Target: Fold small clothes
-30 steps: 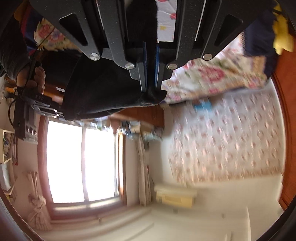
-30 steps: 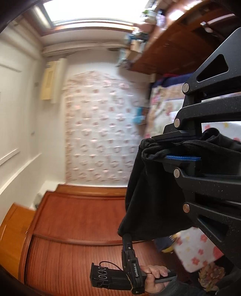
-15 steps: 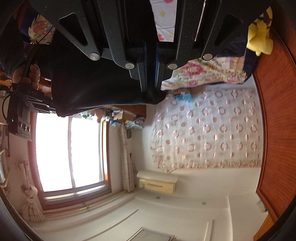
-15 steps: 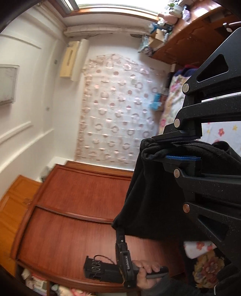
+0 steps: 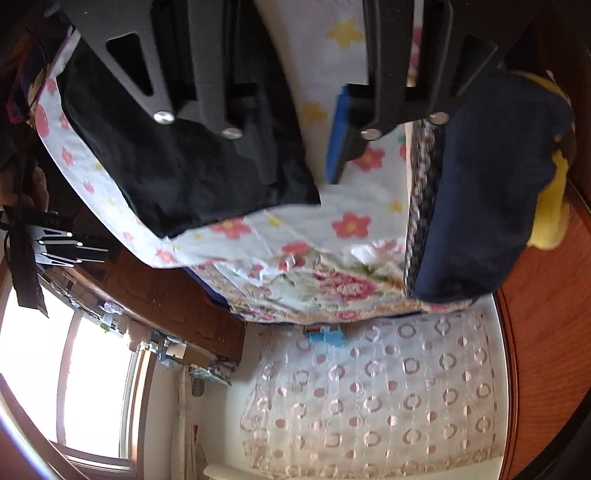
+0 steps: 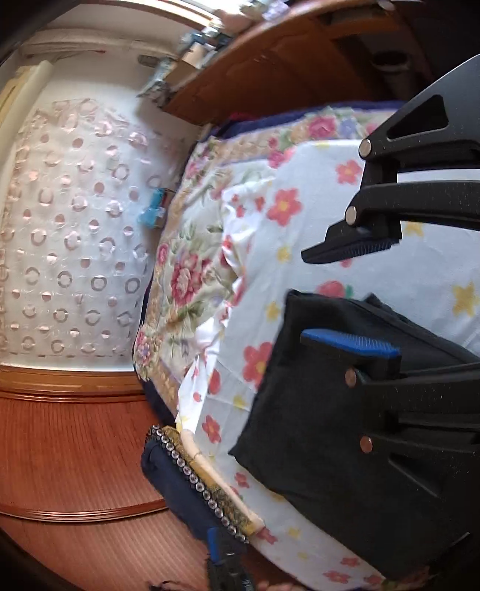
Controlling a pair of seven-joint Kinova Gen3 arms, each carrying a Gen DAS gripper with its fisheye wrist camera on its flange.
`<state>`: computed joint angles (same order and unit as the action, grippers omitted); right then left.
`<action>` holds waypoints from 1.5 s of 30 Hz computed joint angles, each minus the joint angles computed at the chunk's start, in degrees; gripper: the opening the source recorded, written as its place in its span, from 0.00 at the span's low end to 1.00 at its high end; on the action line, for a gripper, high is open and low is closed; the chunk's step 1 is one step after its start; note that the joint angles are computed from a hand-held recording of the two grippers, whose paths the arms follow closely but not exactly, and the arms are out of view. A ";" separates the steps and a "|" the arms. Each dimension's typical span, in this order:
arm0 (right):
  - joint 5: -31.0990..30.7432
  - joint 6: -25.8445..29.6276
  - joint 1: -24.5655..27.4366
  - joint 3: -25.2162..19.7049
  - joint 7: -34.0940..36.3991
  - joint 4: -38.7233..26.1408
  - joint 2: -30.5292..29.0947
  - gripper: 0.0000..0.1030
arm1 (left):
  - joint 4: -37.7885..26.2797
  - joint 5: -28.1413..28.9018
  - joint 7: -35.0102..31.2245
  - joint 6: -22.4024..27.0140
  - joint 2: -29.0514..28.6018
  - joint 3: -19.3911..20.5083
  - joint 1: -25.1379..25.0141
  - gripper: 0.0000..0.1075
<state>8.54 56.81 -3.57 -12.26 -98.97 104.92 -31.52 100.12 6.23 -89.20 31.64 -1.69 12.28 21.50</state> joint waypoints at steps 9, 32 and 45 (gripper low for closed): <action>-6.52 1.14 -4.46 3.04 0.12 6.84 -9.42 0.46 | 10.27 4.48 -1.34 1.00 -9.97 -0.12 2.10 0.39; -13.22 16.74 -1.20 1.01 0.64 11.33 -23.74 0.47 | 21.56 3.27 10.33 3.62 -20.65 6.85 4.74 0.41; -14.17 13.03 -0.68 0.72 1.81 15.29 -25.34 0.46 | 19.34 2.00 12.69 4.95 -19.32 10.22 3.88 0.41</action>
